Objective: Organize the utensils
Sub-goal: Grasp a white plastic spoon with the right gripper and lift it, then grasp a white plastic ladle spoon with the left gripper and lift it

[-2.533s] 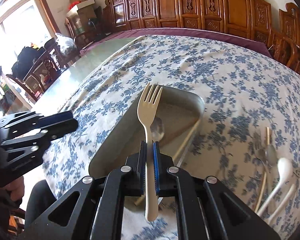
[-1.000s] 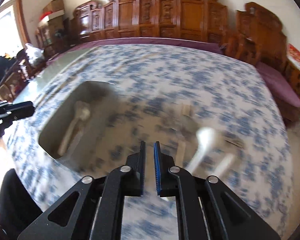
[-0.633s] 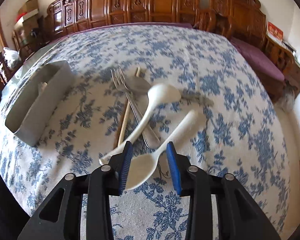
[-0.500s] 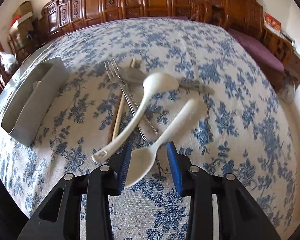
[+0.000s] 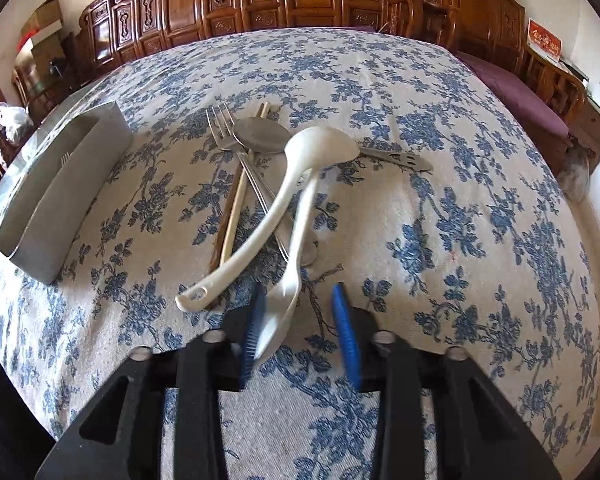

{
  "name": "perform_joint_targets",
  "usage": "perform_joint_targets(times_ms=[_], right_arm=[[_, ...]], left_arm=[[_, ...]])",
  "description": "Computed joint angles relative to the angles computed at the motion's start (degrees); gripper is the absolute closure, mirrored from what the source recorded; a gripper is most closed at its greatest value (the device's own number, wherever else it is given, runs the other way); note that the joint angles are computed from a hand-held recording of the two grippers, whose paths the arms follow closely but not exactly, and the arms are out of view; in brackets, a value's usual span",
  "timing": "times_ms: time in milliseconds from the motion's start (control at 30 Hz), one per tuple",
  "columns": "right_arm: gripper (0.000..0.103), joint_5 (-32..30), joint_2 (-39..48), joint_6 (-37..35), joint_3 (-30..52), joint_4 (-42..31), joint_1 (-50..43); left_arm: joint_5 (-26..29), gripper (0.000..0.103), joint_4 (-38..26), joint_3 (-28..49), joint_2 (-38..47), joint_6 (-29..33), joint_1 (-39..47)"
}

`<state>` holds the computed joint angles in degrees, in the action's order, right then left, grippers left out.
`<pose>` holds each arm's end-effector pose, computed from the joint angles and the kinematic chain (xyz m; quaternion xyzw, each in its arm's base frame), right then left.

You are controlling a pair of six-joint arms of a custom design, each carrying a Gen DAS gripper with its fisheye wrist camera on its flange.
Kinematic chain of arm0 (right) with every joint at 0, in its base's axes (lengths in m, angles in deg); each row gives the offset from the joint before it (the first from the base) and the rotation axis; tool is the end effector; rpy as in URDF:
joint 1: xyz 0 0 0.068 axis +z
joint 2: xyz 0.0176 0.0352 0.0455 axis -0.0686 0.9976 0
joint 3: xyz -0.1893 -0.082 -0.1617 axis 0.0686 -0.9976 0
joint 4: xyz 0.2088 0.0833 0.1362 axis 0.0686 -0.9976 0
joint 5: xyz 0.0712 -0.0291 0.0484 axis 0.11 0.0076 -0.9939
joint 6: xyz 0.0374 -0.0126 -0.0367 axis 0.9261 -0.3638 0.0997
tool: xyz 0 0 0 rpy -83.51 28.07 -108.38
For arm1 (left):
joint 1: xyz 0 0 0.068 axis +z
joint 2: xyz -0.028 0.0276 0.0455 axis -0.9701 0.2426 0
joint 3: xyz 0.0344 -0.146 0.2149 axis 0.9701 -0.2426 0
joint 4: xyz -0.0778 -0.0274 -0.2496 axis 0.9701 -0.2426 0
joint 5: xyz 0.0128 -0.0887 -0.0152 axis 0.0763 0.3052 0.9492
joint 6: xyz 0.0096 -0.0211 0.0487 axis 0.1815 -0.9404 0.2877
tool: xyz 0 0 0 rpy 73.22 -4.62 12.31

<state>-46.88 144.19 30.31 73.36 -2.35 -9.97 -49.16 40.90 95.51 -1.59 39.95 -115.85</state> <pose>0.3236 -0.0211 0.1026 -0.2704 0.9242 0.1049 0.2483 0.1529 -0.1081 0.2181 -0.0372 0.9441 0.0089 0.3275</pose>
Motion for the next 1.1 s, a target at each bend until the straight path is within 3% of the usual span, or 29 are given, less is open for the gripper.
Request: perform_joint_targets(times_ms=[33,200,300,600,1100], right_arm=[[0.092,-0.2,0.1,-0.2,0.5,-1.0,-0.4],[0.097,1.3,-0.4,-1.3,1.5,-2.2,-2.8],[0.097,0.0,-0.5,-2.9,3.0,-4.2,-5.6],[0.097,-4.1,-0.6,-8.0,6.7,-8.1,-12.6],[0.097,-6.5,5.7,-7.8,13.6,-12.1,-15.1]], left_arm=[[0.2,0.085,0.7,0.2,0.9,0.0,-0.2],[1.5,0.084,4.7,0.9,5.4,0.2,-0.3],[1.8,0.072,8.0,1.6,8.7,0.4,-0.9],[3.0,0.071,13.8,8.5,22.0,3.2,-1.5],[9.4,0.071,20.4,23.7,46.8,8.9,1.5]])
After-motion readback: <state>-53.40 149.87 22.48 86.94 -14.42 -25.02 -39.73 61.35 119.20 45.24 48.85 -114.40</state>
